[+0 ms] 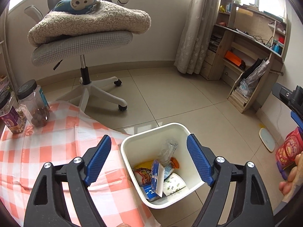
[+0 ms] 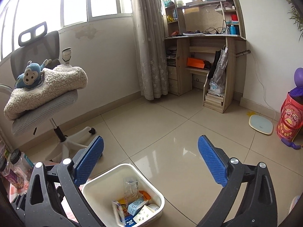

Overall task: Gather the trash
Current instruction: 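Drop the orange peel into the bin with the right tool while the left tool drops the blue box in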

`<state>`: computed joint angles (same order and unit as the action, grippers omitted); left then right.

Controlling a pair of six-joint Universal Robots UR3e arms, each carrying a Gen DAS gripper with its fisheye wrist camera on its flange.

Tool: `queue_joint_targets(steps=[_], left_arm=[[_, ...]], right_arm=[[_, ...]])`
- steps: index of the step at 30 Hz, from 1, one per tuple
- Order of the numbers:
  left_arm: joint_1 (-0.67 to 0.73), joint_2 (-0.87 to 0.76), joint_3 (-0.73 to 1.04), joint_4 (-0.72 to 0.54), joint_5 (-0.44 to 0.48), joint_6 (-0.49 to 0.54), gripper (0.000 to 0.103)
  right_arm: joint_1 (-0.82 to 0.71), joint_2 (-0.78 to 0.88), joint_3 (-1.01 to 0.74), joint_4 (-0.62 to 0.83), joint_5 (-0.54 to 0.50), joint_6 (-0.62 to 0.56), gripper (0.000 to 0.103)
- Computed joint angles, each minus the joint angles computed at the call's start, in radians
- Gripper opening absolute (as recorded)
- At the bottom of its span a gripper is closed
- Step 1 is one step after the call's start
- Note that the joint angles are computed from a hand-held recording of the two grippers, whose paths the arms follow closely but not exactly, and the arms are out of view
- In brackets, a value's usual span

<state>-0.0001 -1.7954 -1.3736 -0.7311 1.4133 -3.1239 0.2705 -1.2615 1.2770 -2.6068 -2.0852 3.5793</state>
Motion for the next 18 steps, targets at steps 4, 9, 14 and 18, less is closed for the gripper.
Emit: queue_joint_targets(steps=[4,9,14,18], left_arm=[[0.052,0.129,-0.116,0.076,0.032,0.035,0.09],[0.2,0.366,-0.337,0.241,0.044,0.084,0.096],[0.449,0.56,-0.456,0.138,-0.061,0.181,0.096],[0.682,0.705,-0.588,0.156,-0.157,0.208,0.096]], right_arm=[[0.108,0.034,-0.021,-0.111,-0.118,-0.046,0.096],[0.224,0.082,-0.086,-0.128,-0.134,-0.071,0.096],[0.334,0.175,-0.231,-0.023,-0.095,-0.062,0.096],[0.435,0.299,-0.401,0.048,-0.126,-0.076,0.096]])
